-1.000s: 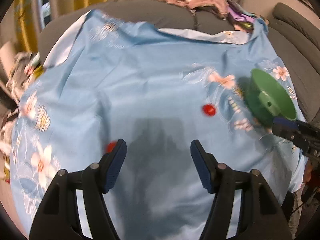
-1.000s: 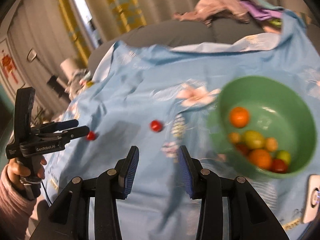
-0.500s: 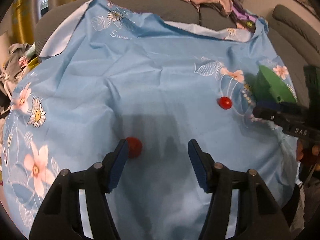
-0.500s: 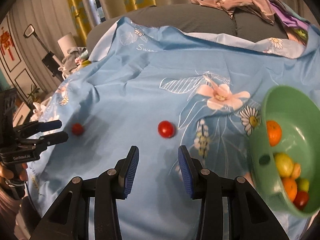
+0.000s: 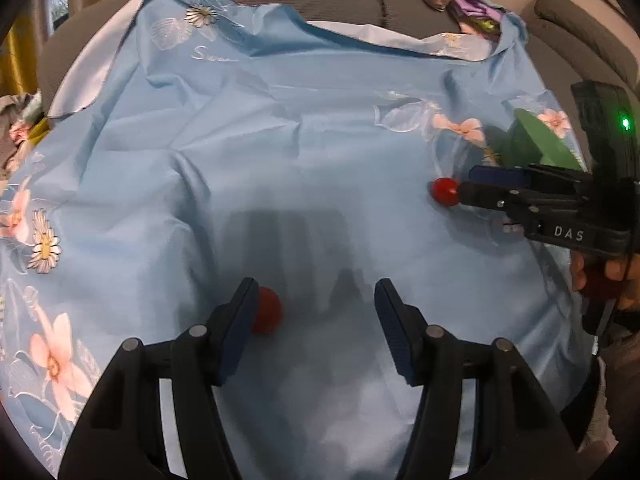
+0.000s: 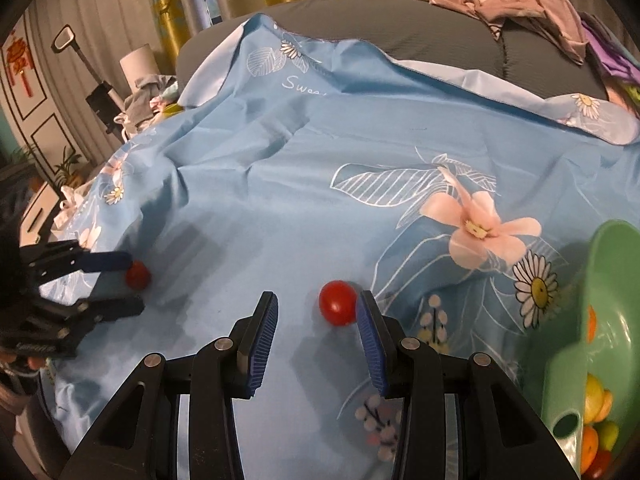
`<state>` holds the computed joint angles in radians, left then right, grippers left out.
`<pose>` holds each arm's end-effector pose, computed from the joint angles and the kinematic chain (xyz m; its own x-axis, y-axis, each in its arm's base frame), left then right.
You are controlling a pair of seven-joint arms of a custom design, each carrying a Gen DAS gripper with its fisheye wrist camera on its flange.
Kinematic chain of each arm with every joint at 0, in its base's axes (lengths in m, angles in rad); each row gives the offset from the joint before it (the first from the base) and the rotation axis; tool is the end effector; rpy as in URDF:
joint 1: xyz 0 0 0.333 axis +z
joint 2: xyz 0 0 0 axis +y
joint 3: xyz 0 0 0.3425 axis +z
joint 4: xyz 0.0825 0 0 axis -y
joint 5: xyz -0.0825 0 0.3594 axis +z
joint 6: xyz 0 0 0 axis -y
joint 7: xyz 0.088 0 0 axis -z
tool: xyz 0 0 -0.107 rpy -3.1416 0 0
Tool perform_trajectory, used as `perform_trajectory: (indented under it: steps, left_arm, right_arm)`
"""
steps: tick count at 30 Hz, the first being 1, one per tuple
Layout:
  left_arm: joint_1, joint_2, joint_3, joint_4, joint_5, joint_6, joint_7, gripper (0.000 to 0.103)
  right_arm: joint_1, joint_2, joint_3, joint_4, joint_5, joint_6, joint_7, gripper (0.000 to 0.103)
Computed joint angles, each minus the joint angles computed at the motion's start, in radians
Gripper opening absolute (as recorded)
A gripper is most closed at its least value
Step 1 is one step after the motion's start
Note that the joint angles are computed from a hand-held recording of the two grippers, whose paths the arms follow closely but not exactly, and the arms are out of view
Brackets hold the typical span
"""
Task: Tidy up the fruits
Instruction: 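Grasp the last cherry tomato with the left tool while the right tool grasps another, then carry both cherry tomatoes into the green bowl and open both tools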
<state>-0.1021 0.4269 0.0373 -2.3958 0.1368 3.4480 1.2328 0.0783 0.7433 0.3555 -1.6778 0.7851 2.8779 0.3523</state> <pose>0.5386 -0.0515 0.2595 0.0768 -0.9875 0.1378 -0.8113 -0.1422 -0.5671 0.6741 0.2169 0.2604 0.7283 -0.6750 -0.1182 -0.5783 -0.5130 -0.6343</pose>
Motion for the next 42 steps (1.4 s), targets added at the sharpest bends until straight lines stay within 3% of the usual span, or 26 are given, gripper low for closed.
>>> perform_trajectory:
  steps: [3,6,9,15,19,23,24,26,30,34,38,42]
  left_arm:
    - [-0.063,0.006,0.059,-0.002,-0.058,0.004,0.007,0.059]
    - [-0.038,0.014,0.041,0.009,-0.050,-0.015,0.004,0.059]
    - [-0.098,0.019,0.095,0.017,-0.076,-0.034,0.033,0.058]
    - [-0.153,0.024,0.151,0.055,-0.066,-0.138,0.045,0.040]
    - [-0.055,0.017,0.065,0.073,0.008,-0.216,0.033,0.026]
    - [0.023,0.020,0.001,0.060,0.058,-0.178,0.004,0.025]
    - [0.055,0.023,-0.027,0.059,0.070,-0.166,-0.002,0.025]
    - [0.057,0.025,-0.025,0.055,0.081,-0.152,-0.016,0.025]
    - [0.106,0.029,-0.071,0.052,0.102,-0.133,-0.042,0.024]
    - [0.126,0.014,-0.093,0.031,0.113,-0.105,-0.070,0.024]
    - [0.079,-0.017,-0.067,0.003,0.103,-0.085,-0.090,0.024]
    - [0.003,-0.052,-0.026,-0.011,0.074,-0.067,-0.093,0.024]
  right_arm:
    - [0.028,0.017,-0.032,0.031,-0.039,-0.027,0.034,0.041]
    - [0.065,0.038,-0.064,0.062,-0.094,-0.034,0.066,0.041]
    - [0.119,0.057,-0.125,0.099,-0.173,-0.050,0.143,0.041]
    - [0.163,0.099,-0.198,0.187,-0.299,-0.154,0.299,0.041]
    - [0.145,0.095,-0.176,0.174,-0.332,-0.139,0.289,0.041]
    - [0.159,0.084,-0.183,0.136,-0.365,-0.076,0.292,0.036]
    - [0.156,0.080,-0.177,0.123,-0.371,-0.058,0.284,0.033]
    - [0.147,0.076,-0.164,0.113,-0.376,-0.050,0.279,0.028]
    - [0.135,0.076,-0.149,0.106,-0.378,-0.039,0.279,0.028]
    - [0.070,0.054,-0.075,0.058,-0.327,-0.014,0.225,0.028]
    - [-0.002,0.017,0.005,-0.004,-0.240,0.020,0.154,0.028]
    - [-0.126,-0.038,0.135,-0.092,-0.098,0.058,0.016,0.028]
